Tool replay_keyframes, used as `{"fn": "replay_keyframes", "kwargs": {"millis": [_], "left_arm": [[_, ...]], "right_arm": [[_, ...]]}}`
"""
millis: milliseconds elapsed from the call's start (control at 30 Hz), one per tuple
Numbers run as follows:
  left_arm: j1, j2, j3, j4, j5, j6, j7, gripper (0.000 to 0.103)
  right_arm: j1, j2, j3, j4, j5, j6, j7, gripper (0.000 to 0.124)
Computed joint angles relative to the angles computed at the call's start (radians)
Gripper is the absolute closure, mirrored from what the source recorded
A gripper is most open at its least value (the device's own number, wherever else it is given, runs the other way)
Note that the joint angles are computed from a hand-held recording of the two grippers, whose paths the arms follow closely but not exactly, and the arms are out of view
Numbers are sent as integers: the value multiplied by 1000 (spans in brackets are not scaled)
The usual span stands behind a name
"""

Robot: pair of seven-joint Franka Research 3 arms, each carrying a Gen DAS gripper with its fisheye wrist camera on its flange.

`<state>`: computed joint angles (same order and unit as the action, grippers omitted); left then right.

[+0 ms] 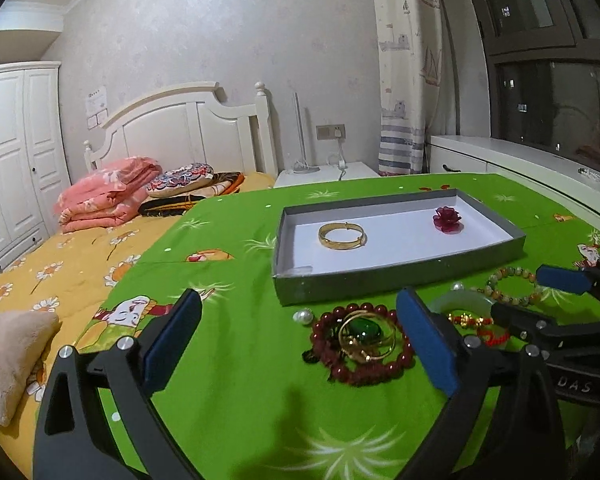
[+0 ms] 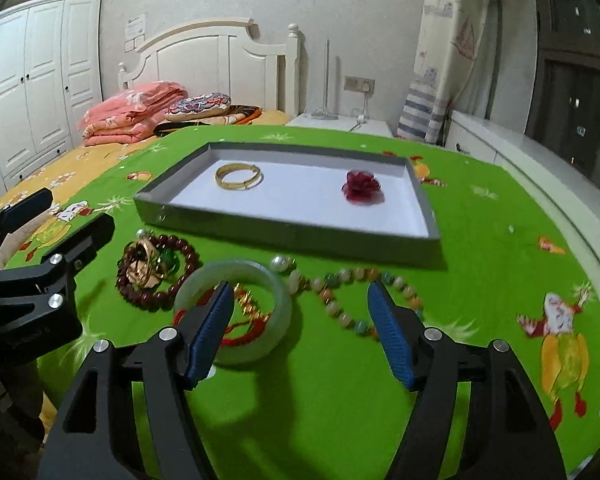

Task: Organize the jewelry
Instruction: 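Withdraw both tools from the tray back toward the remaining jewelry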

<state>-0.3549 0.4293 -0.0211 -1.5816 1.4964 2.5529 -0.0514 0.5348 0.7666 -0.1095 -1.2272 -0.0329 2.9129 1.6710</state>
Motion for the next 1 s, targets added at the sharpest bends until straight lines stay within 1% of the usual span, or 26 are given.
{"fn": "replay_keyframes", "kwargs": {"millis": [67, 133, 167, 233, 400, 467, 533, 567, 633, 733, 833, 933, 1000], "left_arm": [[-7, -14, 3, -22, 29, -9, -26, 8], [-13, -32, 1, -52, 66, -22, -60, 8], [-11, -38, -3, -62, 79, -25, -69, 8], [-7, -48, -13, -81, 99, -31, -85, 8], [10, -51, -30, -93, 102, -30, -86, 7], [14, -53, -33, -97, 104, -29, -96, 7], [17, -54, -34, -100, 107, -28, -100, 7], [20, -54, -34, -101, 107, -26, -103, 7], [27, -56, -35, -103, 102, -18, -106, 7], [41, -54, -36, -104, 75, 4, -102, 7], [47, -53, -34, -104, 54, 16, -97, 7], [44, -54, -30, -107, 55, 17, -100, 7], [43, -55, -29, -109, 62, 18, -102, 7]], "right_arm": [[12, -3, -18, -11, -4, 6, 21, 59], [3, -11, -1, -24, 5, 13, 18, 59], [-4, -11, 10, -23, 13, 10, 14, 59], [-1, -7, 7, -16, 15, -1, 18, 60], [-1, 17, 10, 33, 22, -41, 40, 61], [-4, 40, 13, 82, 19, -84, 45, 64], [4, 61, 0, 125, 0, -134, 57, 72], [-1, 63, 8, 128, -2, -139, 55, 75], [-4, 56, 12, 125, -10, -156, 56, 84], [-3, 36, 13, 98, -29, -156, 56, 91], [5, 8, 0, 57, -51, -154, 69, 92], [-5, -13, 8, 22, -53, -145, 71, 92], [5, -32, -9, -9, -71, -137, 85, 92]]}}
